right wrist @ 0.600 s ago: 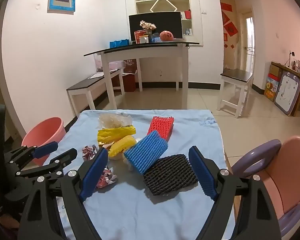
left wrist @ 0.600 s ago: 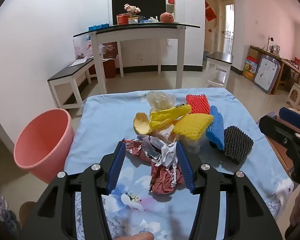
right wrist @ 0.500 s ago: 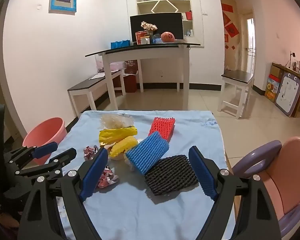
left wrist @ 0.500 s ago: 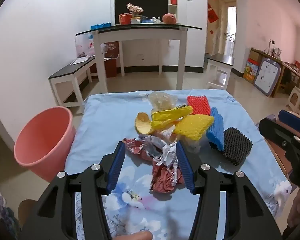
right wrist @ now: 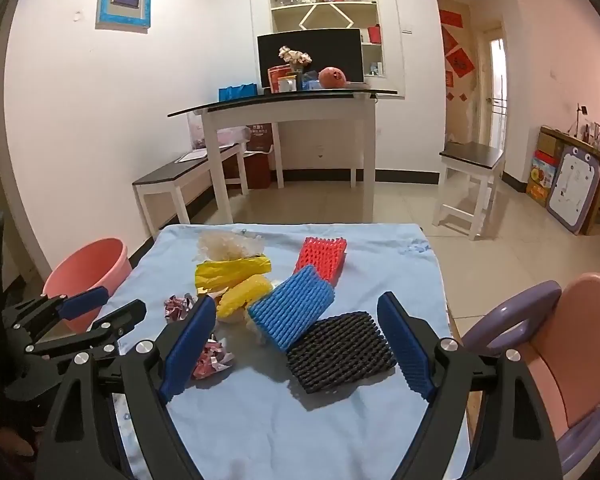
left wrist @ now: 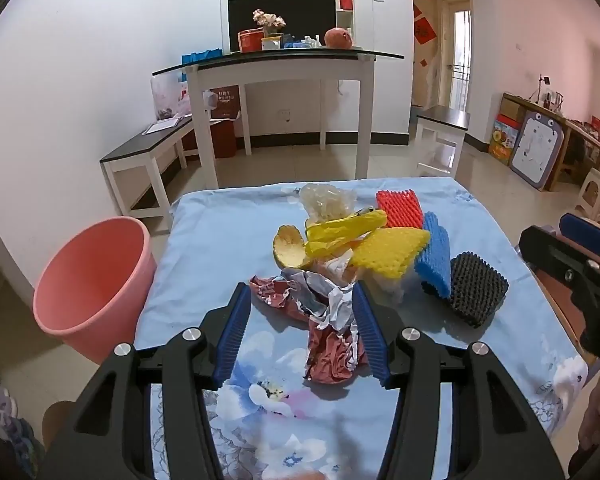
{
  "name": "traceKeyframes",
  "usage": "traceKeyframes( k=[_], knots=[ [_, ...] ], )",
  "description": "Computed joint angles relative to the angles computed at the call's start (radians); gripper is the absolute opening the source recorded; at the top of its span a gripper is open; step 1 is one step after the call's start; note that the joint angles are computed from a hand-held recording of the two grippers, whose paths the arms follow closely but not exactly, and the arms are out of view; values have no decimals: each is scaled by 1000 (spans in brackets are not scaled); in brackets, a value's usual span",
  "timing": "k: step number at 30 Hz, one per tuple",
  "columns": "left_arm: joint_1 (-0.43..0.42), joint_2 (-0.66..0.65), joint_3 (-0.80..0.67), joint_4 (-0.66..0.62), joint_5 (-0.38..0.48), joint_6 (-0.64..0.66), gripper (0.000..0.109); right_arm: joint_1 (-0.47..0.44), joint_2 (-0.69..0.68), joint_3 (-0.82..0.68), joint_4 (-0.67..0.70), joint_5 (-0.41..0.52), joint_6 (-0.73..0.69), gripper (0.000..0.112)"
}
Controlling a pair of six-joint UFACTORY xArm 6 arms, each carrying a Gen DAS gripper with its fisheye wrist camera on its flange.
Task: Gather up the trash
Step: 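Move the left tool toward the crumpled red-and-silver foil wrappers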
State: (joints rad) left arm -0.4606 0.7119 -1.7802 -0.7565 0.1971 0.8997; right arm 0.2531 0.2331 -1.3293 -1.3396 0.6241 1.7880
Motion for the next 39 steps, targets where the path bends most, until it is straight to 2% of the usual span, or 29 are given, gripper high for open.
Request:
traceKeyframes(
  k=[8,17,39],
  knots=[
    [10,20,-30,66,37,-49,53,-8,21,-22,7,1,10,81],
    [32,81,-154,169,104,-124,53,-13,63,-74,30,16,28,81],
    [70,379,-629,312,394,-293,53,-54,179,-190,213,8,-135,77]
  ],
)
